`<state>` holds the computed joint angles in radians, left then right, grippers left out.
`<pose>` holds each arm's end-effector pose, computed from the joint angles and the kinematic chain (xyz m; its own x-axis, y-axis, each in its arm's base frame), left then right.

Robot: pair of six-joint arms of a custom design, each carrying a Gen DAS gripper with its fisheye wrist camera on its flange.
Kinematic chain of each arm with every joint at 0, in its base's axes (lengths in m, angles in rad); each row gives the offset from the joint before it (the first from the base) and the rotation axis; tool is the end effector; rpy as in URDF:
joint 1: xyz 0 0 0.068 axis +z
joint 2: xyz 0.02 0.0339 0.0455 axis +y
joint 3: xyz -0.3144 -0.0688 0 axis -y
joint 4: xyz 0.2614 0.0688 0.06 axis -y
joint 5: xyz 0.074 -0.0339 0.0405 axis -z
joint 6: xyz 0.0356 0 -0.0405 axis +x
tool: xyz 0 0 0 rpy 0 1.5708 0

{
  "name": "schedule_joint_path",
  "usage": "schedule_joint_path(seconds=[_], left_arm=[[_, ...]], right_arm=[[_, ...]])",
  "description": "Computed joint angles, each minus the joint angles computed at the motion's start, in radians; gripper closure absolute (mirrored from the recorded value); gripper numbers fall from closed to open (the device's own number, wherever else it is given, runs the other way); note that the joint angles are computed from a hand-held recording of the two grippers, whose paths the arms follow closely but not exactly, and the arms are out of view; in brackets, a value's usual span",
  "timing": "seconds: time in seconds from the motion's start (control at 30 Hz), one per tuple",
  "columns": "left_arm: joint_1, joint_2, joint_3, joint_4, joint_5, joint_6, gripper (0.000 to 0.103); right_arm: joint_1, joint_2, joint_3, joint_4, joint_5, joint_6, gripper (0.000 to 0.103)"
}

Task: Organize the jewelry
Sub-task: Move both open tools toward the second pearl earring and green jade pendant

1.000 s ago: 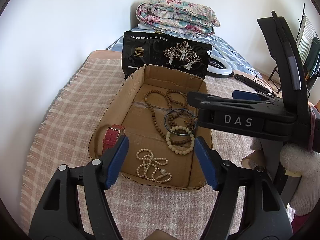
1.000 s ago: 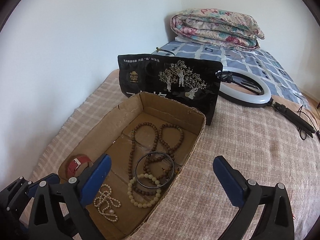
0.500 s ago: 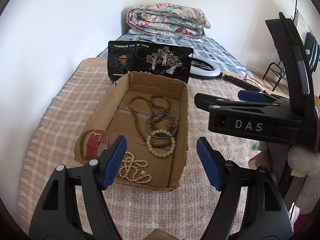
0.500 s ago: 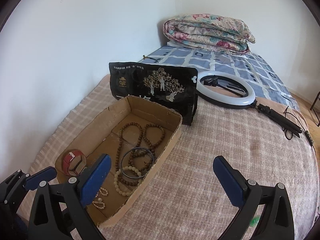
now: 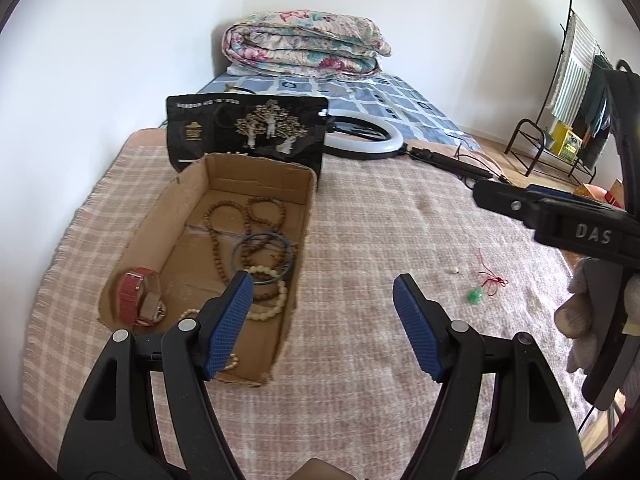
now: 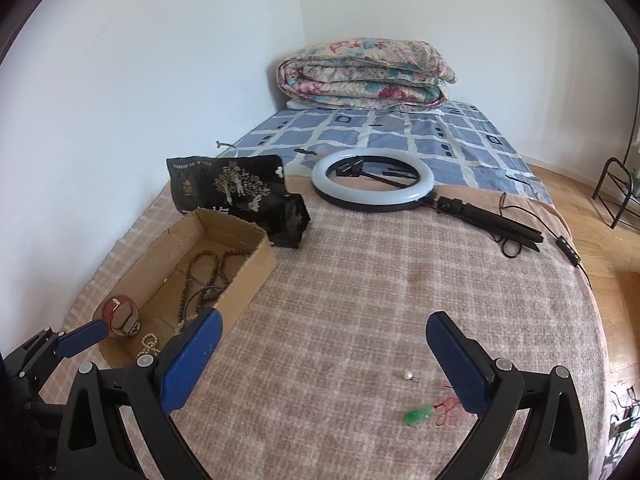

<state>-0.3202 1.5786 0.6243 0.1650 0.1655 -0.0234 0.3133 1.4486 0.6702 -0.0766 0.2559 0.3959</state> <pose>0.2823 -0.0998 0.1718 -0.6834 0.2023 -0.7014 0.4047 0.9047 -0.1334 0.2702 0.0781 0.2029 -0.7164 0.1601 -0.6791 0.1475 0.9861 0.0768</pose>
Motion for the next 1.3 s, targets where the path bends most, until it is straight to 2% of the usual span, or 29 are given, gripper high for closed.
schedule_joint_path(seconds=[0.23,0.6,0.73,0.77,0.9,0.97,1.0,1.07,1.23,1.3], left_arm=[[-0.101,0.015,0.002,0.009,-0.034,-0.029,0.028],[-0.207,0.109,0.037,0.051,-0.066,-0.069,0.028],[-0.220,0.159,0.060,0.071,-0.050,-0.058,0.030],[-0.223,0.179,0.074,0.068,-0.041,-0.049,0.035],[-0.230,0.260,0.137,0.054,-0.001,-0.019,0.043],[-0.238,0.304,0.181,0.025,0.018,0.003,0.048],[-0.247,0.326,0.205,0.011,0.019,0.025,0.049],[-0.267,0.361,0.243,0.002,0.012,0.081,0.056],[-0.287,0.449,0.334,-0.026,0.054,0.144,0.058],[-0.297,0.488,0.371,-0.036,0.069,0.156,0.062]], right_arm=[[-0.153,-0.174,-0.113,-0.045,-0.048,-0.057,0.000],[-0.407,-0.307,-0.254,-0.045,-0.231,-0.231,0.000],[-0.481,-0.270,-0.301,0.005,-0.321,-0.299,0.002],[-0.499,-0.253,-0.310,0.018,-0.344,-0.319,0.003],[-0.544,-0.187,-0.348,0.073,-0.399,-0.395,0.013],[-0.552,-0.165,-0.369,0.107,-0.410,-0.426,0.015],[-0.552,-0.153,-0.380,0.130,-0.407,-0.437,0.018],[-0.551,-0.118,-0.399,0.181,-0.422,-0.450,0.023],[-0.465,-0.027,-0.441,0.330,-0.395,-0.468,0.035],[-0.425,0.019,-0.452,0.386,-0.376,-0.477,0.039]])
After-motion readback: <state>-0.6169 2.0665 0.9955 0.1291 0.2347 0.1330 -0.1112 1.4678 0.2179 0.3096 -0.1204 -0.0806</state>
